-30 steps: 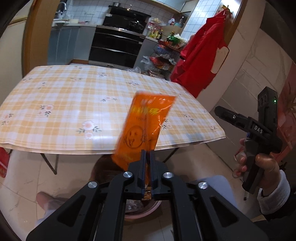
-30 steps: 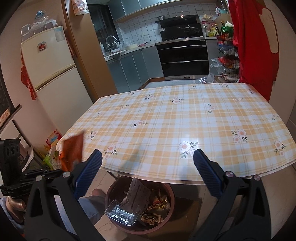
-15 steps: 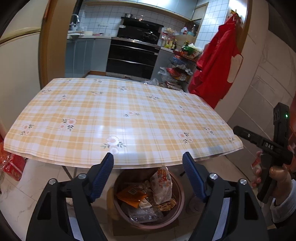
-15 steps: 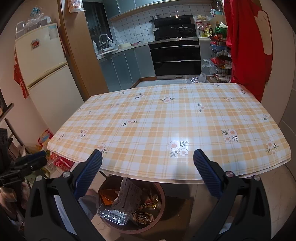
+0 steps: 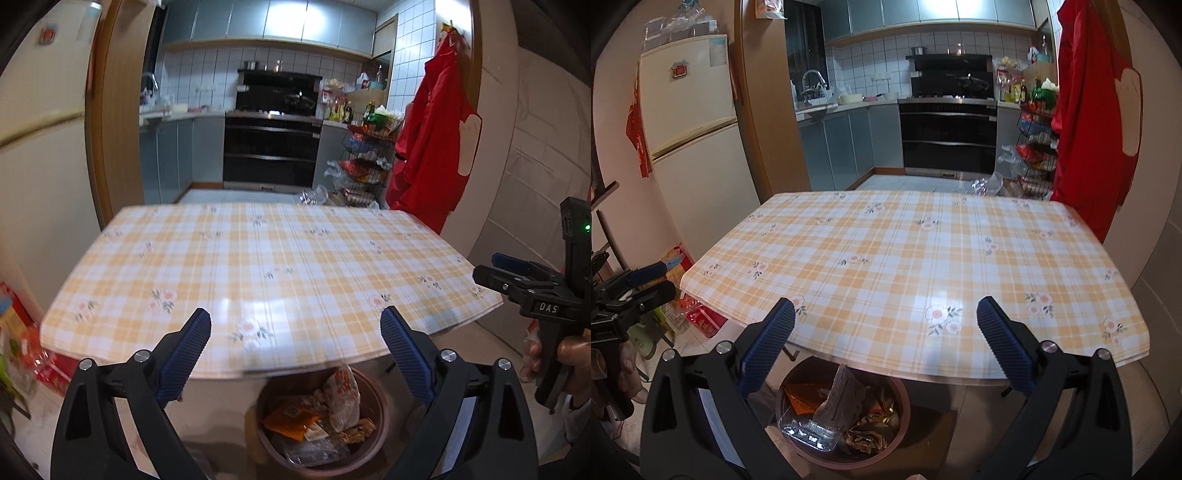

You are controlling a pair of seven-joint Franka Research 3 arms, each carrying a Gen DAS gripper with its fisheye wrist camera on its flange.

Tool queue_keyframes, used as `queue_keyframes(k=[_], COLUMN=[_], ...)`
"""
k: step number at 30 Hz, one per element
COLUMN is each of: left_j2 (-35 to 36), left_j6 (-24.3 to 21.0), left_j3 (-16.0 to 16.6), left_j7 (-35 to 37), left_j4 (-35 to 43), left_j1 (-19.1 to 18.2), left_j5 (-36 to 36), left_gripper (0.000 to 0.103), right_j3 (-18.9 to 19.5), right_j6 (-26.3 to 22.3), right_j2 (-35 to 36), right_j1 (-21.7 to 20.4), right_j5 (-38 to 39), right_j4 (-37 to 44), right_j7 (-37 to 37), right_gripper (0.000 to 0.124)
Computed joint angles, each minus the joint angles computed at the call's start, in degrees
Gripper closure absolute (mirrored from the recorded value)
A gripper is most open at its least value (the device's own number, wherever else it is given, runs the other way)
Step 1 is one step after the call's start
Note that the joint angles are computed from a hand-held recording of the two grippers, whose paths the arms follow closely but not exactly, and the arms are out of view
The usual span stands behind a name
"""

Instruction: Collect trash

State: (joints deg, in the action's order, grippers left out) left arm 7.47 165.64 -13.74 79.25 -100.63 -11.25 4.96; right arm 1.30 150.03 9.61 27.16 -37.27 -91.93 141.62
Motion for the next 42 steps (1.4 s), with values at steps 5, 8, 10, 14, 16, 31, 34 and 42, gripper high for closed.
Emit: queue_keyframes(k=[5, 8, 10, 14, 16, 31, 34, 42], left_j2=[-0.1, 0.0, 0.2, 0.5, 0.4, 0.7, 0.7, 0.6], left_j6=[0.7, 0.8, 0.8, 0.3, 0.5, -0.4, -0.5, -0.8], left_j3=[2.6, 3.2, 3.5, 4.3, 3.9, 4.4, 4.4, 4.3], left_j7=[-7.1, -10.2, -12.1, -16.9, -17.0, -22.4, -22.9, -23.1], left_j4=[2.7, 4.4, 5.6, 7.7, 8.0, 8.9, 9.0, 9.0], left_j1=[-1.8, -2.1, -2.3, -3.0, -2.8, -3.7, -3.7, -3.7], left_j5=[9.9, 13.9, 16.2, 21.8, 22.3, 30.9, 31.5, 31.8], left_gripper=[0.007, 0.006, 0.006, 0.006, 0.006, 0.006, 0.006, 0.006], right_j3=[-0.2, 0.0, 0.3, 0.7, 1.0, 1.3, 1.3, 1.3], right_j6=[-1.6, -2.2, -2.5, -3.6, -4.0, -6.3, -6.7, -6.5], right_j2=[-0.7, -1.3, -1.7, -2.1, -1.9, -1.8, -1.7, -1.7], right_j1=[0.6, 0.5, 0.4, 0.3, 0.1, 0.0, 0.0, 0.0], right_j5=[-3.3, -5.2, -6.1, -8.1, -8.2, -8.4, -8.6, -8.4], right_j4=[1.7, 2.4, 2.8, 3.7, 4.3, 5.2, 5.4, 5.3], right_j7=[1.4, 2.5, 2.9, 4.1, 4.1, 4.8, 4.7, 4.6], right_gripper=[0.027, 0.027, 0.027, 0.027, 0.027, 0.027, 0.027, 0.027])
